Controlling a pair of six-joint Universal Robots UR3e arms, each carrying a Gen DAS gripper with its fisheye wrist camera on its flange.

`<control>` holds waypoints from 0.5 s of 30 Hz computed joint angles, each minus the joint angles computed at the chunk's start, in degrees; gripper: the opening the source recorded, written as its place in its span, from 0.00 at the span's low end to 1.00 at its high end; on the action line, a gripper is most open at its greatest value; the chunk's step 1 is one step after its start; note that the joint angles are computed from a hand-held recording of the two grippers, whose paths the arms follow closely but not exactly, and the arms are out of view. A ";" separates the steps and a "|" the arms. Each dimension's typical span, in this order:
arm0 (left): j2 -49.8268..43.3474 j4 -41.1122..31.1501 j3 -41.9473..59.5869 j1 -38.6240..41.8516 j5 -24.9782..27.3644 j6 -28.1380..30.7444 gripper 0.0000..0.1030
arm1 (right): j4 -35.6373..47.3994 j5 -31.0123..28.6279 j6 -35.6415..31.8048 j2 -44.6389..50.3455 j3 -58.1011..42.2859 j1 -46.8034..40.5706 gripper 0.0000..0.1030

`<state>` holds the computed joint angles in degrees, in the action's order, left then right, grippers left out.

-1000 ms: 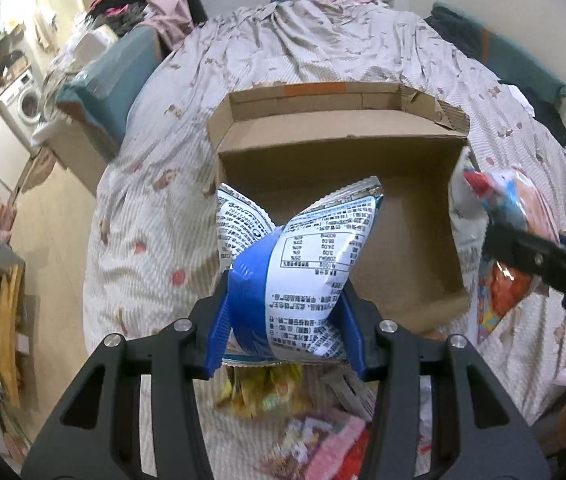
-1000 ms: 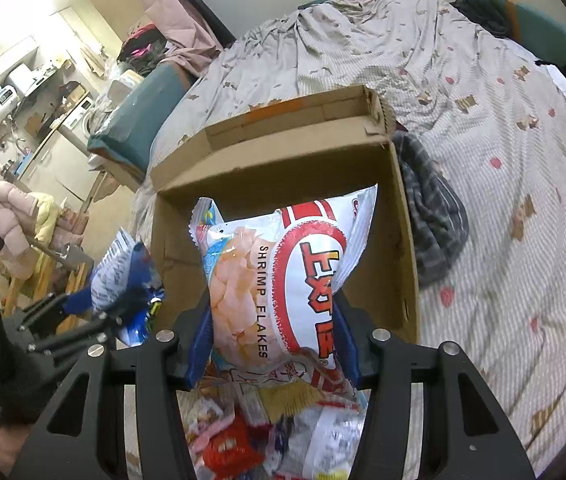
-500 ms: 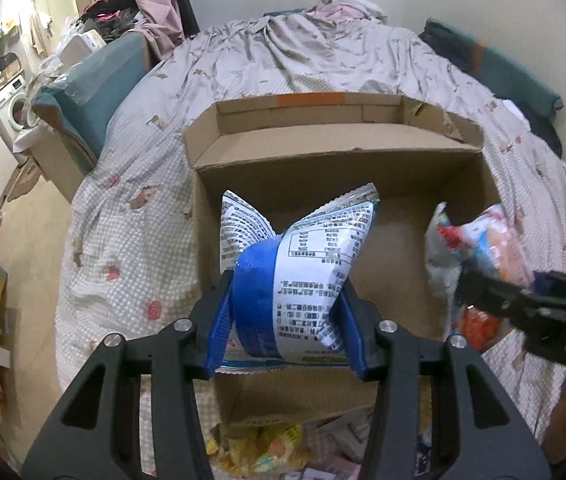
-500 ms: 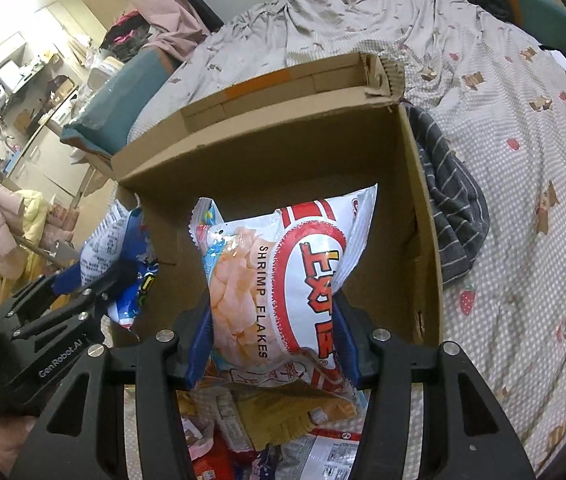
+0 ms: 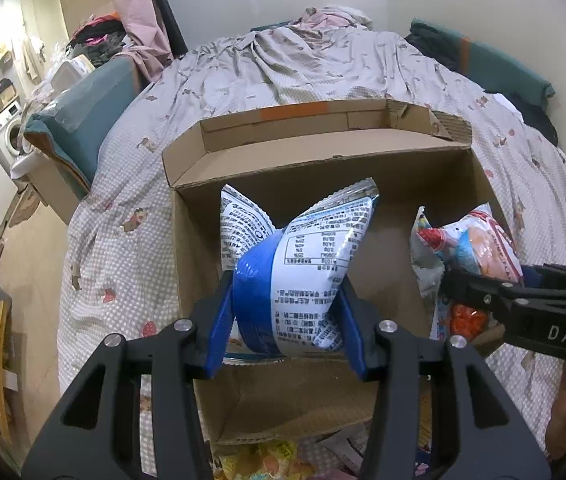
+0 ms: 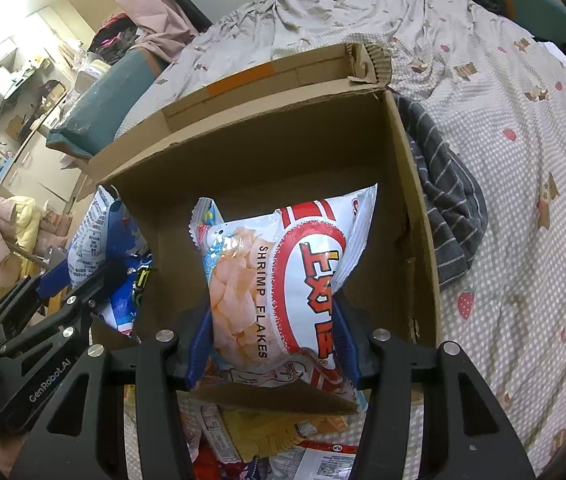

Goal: Organize snacks
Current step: 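Lower both bags into the cardboard box and open both tools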

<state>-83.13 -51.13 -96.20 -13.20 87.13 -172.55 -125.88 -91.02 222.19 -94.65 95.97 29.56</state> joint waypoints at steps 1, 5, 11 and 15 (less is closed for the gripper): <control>0.17 -0.14 -0.06 0.50 -0.85 -0.24 0.42 | -0.21 0.12 -0.11 0.14 -0.12 -0.09 0.54; 1.57 -0.80 -0.89 1.88 -3.49 0.25 0.43 | -1.25 0.29 -0.34 0.00 -0.13 -0.41 0.55; 2.65 0.32 -1.50 1.32 -3.02 0.33 0.61 | -3.89 0.09 -0.21 -1.12 1.29 -0.37 0.67; 2.98 -0.20 -1.56 2.29 -3.49 -0.50 0.73 | -5.70 0.47 0.35 -2.85 3.05 -1.11 0.81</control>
<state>-80.15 -51.33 -97.76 -10.91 83.64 -173.06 -131.59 -90.55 222.54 -97.50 99.02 28.45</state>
